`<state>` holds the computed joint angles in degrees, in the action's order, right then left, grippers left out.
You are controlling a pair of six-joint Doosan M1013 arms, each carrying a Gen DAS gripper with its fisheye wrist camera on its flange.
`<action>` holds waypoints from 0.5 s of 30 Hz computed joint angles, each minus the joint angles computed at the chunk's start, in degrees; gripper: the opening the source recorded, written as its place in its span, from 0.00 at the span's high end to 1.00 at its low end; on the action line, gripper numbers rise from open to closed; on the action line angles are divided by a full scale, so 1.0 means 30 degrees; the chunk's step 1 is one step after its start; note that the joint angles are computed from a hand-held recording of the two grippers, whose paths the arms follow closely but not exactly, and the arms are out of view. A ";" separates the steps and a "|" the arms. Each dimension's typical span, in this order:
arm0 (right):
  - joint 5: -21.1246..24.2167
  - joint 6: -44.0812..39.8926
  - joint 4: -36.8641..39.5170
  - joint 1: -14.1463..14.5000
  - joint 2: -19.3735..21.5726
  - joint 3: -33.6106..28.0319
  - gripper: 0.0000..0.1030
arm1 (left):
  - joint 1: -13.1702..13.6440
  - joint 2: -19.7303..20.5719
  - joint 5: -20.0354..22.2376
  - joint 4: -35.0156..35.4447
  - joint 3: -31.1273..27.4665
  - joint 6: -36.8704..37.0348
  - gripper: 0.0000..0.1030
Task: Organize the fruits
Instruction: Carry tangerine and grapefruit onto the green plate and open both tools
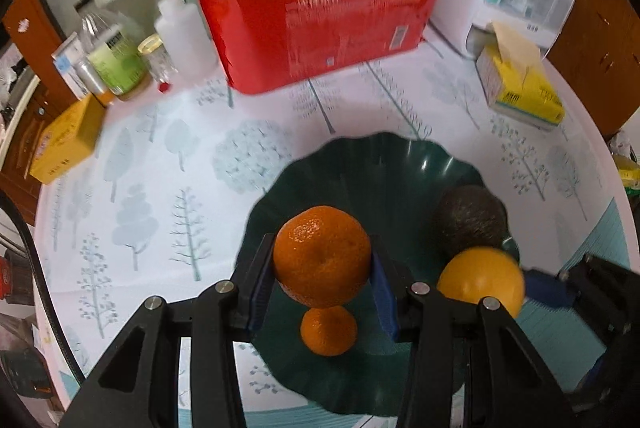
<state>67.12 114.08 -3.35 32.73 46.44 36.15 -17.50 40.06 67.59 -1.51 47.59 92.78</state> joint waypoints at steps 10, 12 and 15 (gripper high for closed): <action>0.0931 -0.0457 0.0980 -0.0038 0.0795 -0.0413 0.50 | 0.0013 0.0355 0.0310 -0.0688 0.0188 0.0707 0.57; 0.0610 -0.0412 0.0823 -0.0022 0.0677 -0.0097 0.50 | -0.0002 0.0308 0.0236 -0.0649 0.0324 0.0857 0.47; 0.0441 -0.0563 0.0738 0.0022 0.0606 0.0080 0.49 | -0.0076 -0.0004 -0.0456 -0.0294 0.0812 0.0875 0.28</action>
